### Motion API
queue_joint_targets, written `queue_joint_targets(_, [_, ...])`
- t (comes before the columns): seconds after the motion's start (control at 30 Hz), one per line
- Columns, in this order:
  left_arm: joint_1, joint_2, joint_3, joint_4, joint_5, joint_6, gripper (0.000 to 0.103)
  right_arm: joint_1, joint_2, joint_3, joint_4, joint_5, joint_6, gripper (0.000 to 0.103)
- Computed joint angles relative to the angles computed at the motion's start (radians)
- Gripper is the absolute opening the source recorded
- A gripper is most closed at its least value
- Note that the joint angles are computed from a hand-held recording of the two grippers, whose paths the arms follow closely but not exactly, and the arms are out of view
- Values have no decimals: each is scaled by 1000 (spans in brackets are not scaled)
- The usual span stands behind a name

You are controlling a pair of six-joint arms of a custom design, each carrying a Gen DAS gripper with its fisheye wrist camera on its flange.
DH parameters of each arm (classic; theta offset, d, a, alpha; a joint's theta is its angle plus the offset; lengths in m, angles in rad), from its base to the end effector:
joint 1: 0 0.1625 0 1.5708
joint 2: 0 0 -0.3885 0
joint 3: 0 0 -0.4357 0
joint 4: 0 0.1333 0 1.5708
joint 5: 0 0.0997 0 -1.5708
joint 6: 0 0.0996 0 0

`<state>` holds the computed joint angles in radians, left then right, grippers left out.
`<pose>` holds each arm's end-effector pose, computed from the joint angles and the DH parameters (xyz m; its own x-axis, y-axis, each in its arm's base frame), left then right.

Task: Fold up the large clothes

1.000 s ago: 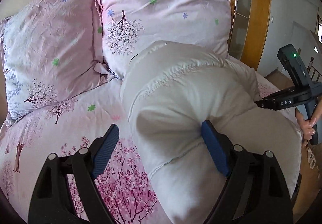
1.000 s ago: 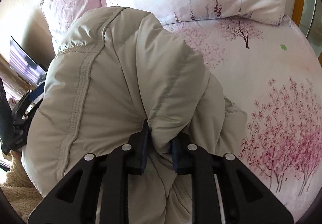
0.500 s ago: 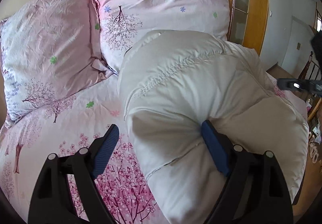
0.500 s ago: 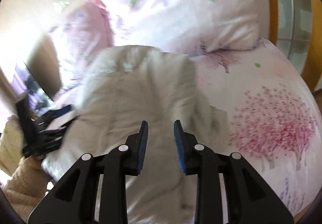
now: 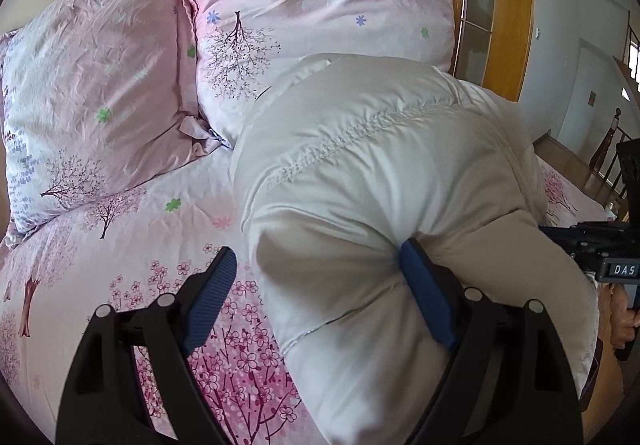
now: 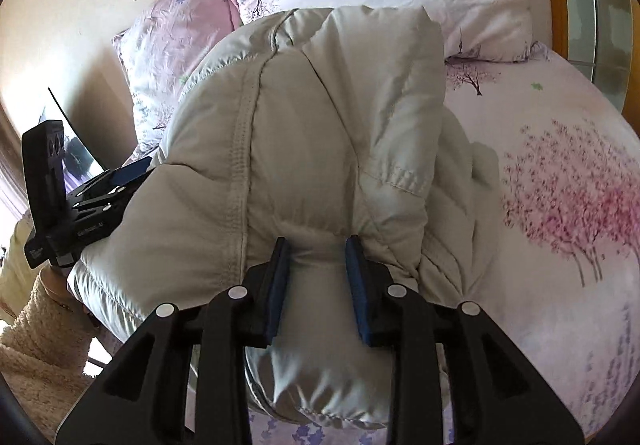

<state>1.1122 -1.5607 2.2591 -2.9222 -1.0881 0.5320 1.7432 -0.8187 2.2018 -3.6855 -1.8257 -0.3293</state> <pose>-0.0473 -0.5013 0.2613 -0.6137 0.4813 -0.6259 0.7692 0.5431 -0.3366 0.1898 -0.4595 0.0130 -0.8882 -0.2371 0.3936 -0.4384 0.6937 -0.5715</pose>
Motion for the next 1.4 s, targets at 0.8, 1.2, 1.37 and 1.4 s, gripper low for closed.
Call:
queue_joint_targets(0.8, [-6, 97, -146, 47, 48, 55, 92, 33, -74, 7, 72, -18, 55, 30])
queue_joint_targets(1.2, [-6, 122, -164, 80, 49, 14, 92, 78, 0, -329, 434, -261, 14, 31])
queue_joint_targets(1.37, [-11, 137, -158, 64, 46, 26, 92, 29, -23, -321, 539, -221, 68, 30])
queue_joint_targets(1.4, [-11, 139, -159, 66, 47, 24, 92, 22, -25, -320, 554, -209, 75, 30])
